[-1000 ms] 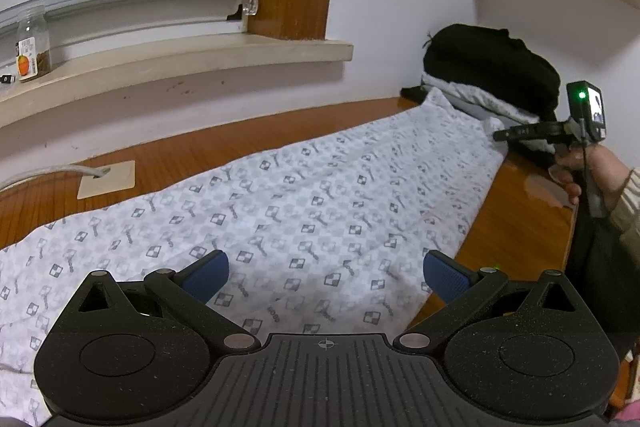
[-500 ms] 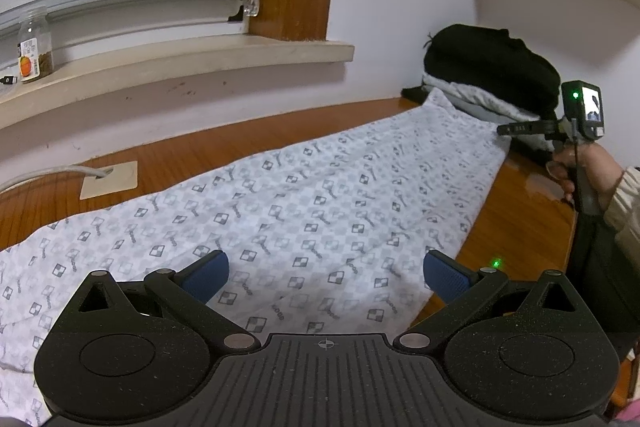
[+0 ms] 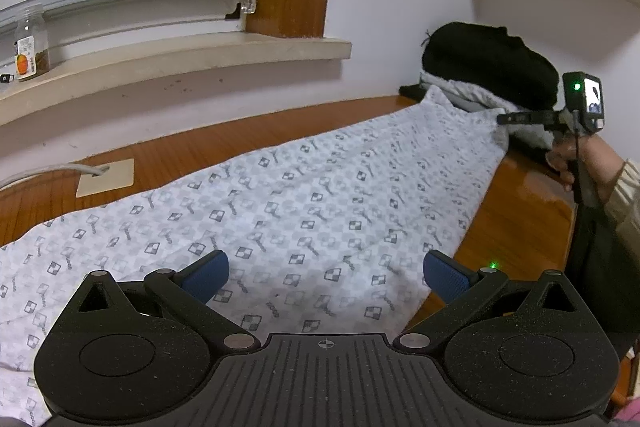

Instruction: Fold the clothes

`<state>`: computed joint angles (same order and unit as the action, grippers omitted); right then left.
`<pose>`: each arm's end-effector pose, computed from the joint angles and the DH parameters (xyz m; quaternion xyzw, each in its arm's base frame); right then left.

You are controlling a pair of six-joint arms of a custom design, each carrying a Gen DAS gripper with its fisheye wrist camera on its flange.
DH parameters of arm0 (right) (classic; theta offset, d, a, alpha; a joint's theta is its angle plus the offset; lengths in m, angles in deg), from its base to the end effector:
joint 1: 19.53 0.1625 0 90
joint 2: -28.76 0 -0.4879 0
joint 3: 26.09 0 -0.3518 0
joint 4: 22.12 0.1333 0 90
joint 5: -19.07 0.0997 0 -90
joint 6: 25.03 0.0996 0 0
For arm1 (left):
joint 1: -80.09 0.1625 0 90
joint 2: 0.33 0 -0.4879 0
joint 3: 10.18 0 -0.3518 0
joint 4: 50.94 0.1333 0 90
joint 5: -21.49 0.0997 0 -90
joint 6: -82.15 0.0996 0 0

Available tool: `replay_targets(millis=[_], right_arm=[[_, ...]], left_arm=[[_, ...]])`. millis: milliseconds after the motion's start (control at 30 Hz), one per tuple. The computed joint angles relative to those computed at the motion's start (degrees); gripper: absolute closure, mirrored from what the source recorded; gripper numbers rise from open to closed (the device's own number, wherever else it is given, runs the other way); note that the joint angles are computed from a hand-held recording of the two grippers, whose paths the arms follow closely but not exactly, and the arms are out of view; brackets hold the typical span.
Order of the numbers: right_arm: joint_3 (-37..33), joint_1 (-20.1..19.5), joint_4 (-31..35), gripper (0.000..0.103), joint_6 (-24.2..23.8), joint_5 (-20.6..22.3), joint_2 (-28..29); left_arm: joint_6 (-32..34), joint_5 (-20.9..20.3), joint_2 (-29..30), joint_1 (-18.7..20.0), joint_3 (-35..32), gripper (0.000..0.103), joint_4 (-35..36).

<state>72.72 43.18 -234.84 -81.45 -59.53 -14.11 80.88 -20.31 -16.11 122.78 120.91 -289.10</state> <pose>-0.1775 -0.6777 0.2561 0.2618 -0.7904 0.4632 0.3036 -0.1819 -0.4501 -0.0245 0.2361 0.8510 -0.3964 0.2508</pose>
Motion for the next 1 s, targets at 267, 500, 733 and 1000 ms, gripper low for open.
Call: replay_targets(millis=[267, 500, 733, 1000], right_arm=[[9.6, 2.3, 2.6, 0.099, -4.5, 9.6, -4.3], [20.7, 4.3, 9.2, 0.099, -14.7, 15.1, -7.9], [30.1, 3.9, 16.1, 0.099, -27.2, 12.4, -9.5], [31.0, 3.6, 13.2, 0.088, -30.9, 8.6, -8.2]], left_arm=[[-1.0, 0.9, -0.3, 0.0, 0.3, 0.000, -1.0], [-1.4, 1.5, -0.4, -0.3, 1.0, 0.000, -2.6], [-2.6, 1.5, -0.8, 0.2, 1.1, 0.000, -2.7], [-2.4, 1.3, -0.7, 0.1, 0.2, 0.000, -1.6]])
